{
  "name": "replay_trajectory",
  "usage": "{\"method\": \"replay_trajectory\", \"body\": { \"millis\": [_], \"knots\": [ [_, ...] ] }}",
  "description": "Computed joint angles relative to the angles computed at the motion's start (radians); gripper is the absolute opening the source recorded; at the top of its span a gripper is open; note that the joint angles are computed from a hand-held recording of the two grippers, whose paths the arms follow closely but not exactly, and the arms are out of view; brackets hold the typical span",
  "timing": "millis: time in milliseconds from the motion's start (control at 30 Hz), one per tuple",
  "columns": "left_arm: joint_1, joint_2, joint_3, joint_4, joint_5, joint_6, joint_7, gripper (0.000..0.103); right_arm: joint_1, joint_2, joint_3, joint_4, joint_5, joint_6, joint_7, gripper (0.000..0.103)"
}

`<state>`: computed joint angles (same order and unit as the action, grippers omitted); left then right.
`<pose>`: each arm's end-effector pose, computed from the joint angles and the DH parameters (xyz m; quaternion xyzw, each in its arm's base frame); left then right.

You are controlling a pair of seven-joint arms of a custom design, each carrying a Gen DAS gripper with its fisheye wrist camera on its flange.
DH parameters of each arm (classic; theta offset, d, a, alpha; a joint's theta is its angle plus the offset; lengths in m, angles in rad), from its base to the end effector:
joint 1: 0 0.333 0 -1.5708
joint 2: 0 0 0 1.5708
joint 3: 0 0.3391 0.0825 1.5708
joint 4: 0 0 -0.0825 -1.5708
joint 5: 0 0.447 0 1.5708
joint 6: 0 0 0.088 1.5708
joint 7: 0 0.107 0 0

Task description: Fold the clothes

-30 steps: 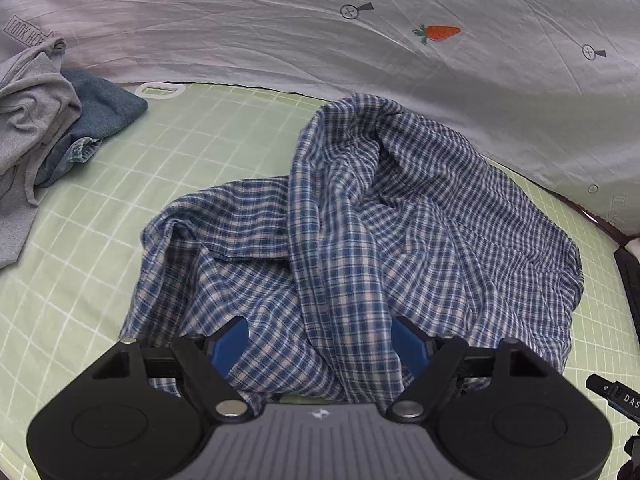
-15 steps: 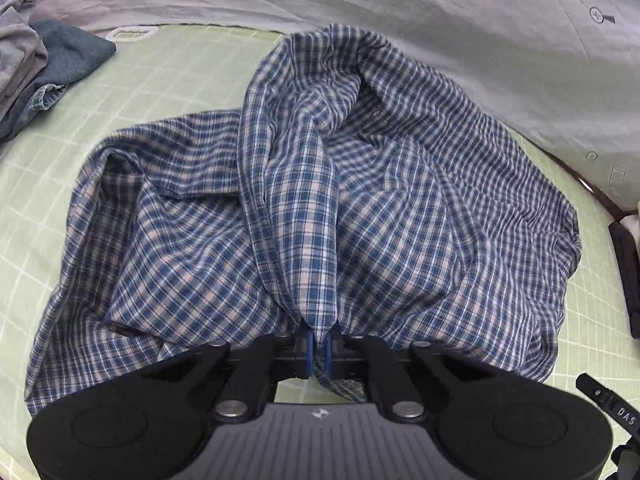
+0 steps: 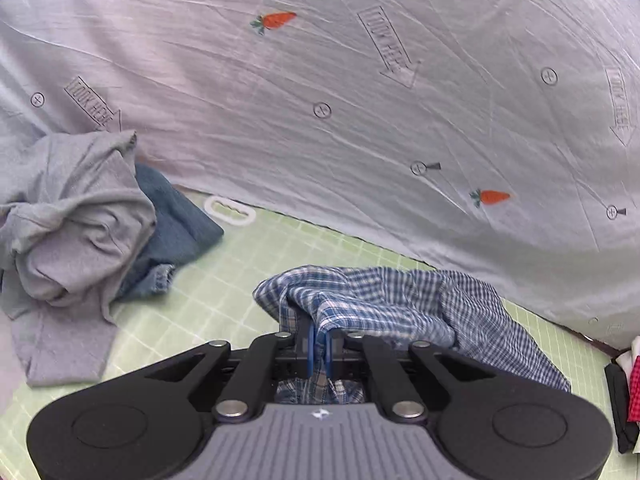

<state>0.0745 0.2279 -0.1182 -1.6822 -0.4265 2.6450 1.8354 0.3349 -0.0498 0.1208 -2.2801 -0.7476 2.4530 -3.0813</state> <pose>0.7419 -0.0134 0.5519 -0.6524 0.6495 -0.3536 0.1655 0.5197 0.2549 0.3820 -0.4313 0.8564 -0.2298 0.1666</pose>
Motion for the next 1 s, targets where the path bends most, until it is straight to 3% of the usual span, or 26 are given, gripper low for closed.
{"method": "replay_trajectory", "body": {
  "millis": [200,333,400,500,733,833,1000],
  "knots": [
    [0.006,0.125,0.045,0.140,0.123,0.034,-0.020,0.008,0.026,0.056,0.008,0.069,0.016,-0.064,0.048,0.082],
    [-0.042,0.216,0.119,0.217,0.313,0.023,-0.127,0.014,0.045,0.111,0.000,0.134,0.039,-0.107,0.068,0.082],
    [-0.027,0.242,0.108,0.228,0.341,0.004,-0.115,0.023,0.053,0.135,-0.007,0.161,0.059,-0.120,0.059,0.082],
    [0.024,0.248,0.056,0.207,0.289,-0.036,-0.050,0.039,0.065,0.174,-0.013,0.207,0.085,-0.140,0.032,0.082],
    [0.048,0.182,0.018,0.047,0.218,-0.118,0.072,0.053,0.093,0.232,-0.022,0.255,0.131,-0.116,-0.050,0.081],
    [0.043,0.142,0.012,-0.030,0.198,-0.148,0.123,0.055,0.093,0.246,-0.033,0.253,0.151,-0.067,-0.057,0.070],
    [-0.006,0.088,0.040,-0.141,0.278,-0.117,0.143,0.062,0.091,0.211,-0.064,0.196,0.067,0.035,0.053,0.049]
  ]
}}
